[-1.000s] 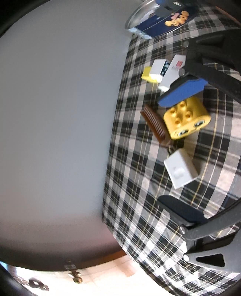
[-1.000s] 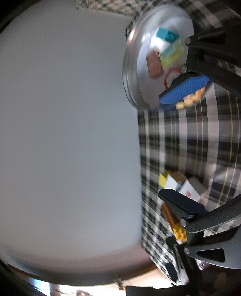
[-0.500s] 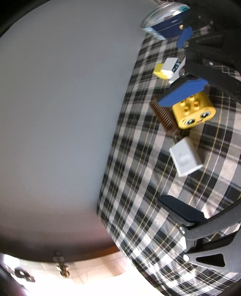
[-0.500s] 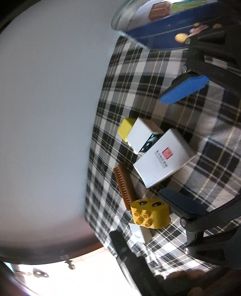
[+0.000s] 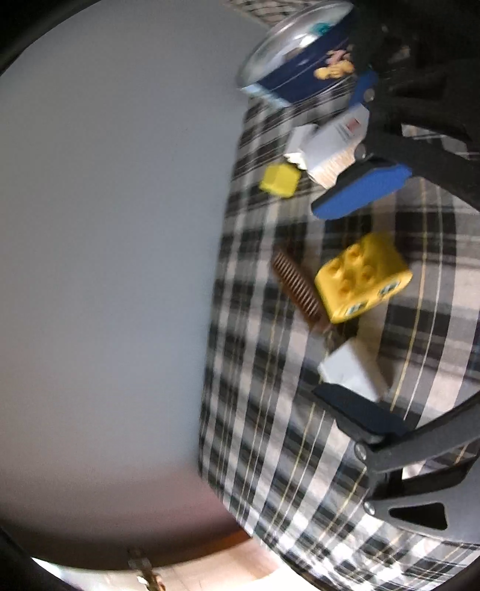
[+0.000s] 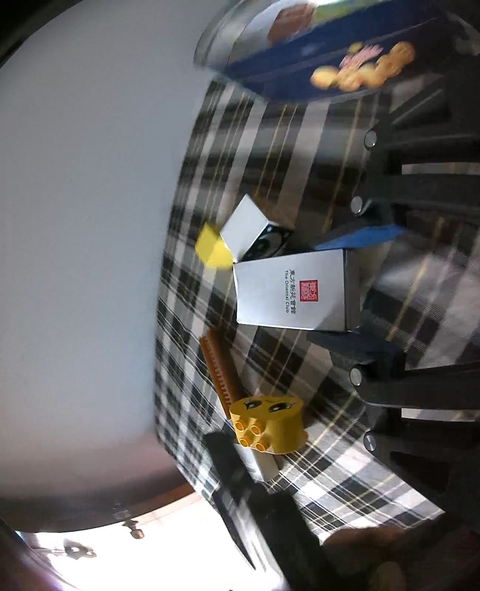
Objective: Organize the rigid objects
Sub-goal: 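Grasp the yellow Duplo brick with the left tool while the right tool grasps the white box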
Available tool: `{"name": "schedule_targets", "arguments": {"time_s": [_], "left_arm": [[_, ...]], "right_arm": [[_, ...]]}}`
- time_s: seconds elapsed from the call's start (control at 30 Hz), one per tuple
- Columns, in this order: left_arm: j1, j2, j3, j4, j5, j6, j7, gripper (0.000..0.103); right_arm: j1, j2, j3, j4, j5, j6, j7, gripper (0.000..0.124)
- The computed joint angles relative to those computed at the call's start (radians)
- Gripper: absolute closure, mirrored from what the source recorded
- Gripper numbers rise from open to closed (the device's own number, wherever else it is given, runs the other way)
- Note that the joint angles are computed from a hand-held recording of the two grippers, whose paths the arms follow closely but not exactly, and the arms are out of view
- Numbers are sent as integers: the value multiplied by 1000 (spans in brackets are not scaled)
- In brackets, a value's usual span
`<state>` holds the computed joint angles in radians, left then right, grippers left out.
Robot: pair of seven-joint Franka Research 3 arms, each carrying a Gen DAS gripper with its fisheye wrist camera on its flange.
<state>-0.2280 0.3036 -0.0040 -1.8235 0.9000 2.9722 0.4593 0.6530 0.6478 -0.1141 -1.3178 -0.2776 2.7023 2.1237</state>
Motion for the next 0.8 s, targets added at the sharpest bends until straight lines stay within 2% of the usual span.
{"name": "schedule_targets", "arguments": {"time_s": [0.07,0.13,0.17,0.23,0.33,0.47,0.5,0.53,0.7,0.8], "left_arm": [[13,13,-30,11,-56,-27,53,13],[0,32,-34,39,-77,-82,74,26],[-2,41,-37,52,-89,-106,88,29],[32,60,-86,71,-197,-151,188,41],[90,84,-153,83,-392,-205,333,44],[70,69,-118,51,-426,-169,334,51],[68,66,-113,44,-432,-159,334,59],[78,65,-122,37,-452,-148,353,71],[84,50,-128,4,-495,-108,402,73],[52,26,-93,-25,-459,-46,362,73]], "right_arm": [[38,-66,-55,-108,-57,54,70,81],[56,-115,-87,-188,-99,106,138,81],[53,-124,-89,-202,-109,120,157,80],[44,-139,-84,-228,-118,141,180,80],[22,-141,-57,-227,-110,139,167,80],[16,-139,-42,-226,-103,140,150,80],[15,-140,-40,-228,-101,140,147,80],[14,-140,-37,-228,-100,141,143,80],[40,-144,-68,-240,-122,165,177,81],[66,-155,-106,-265,-158,217,231,81]]}}
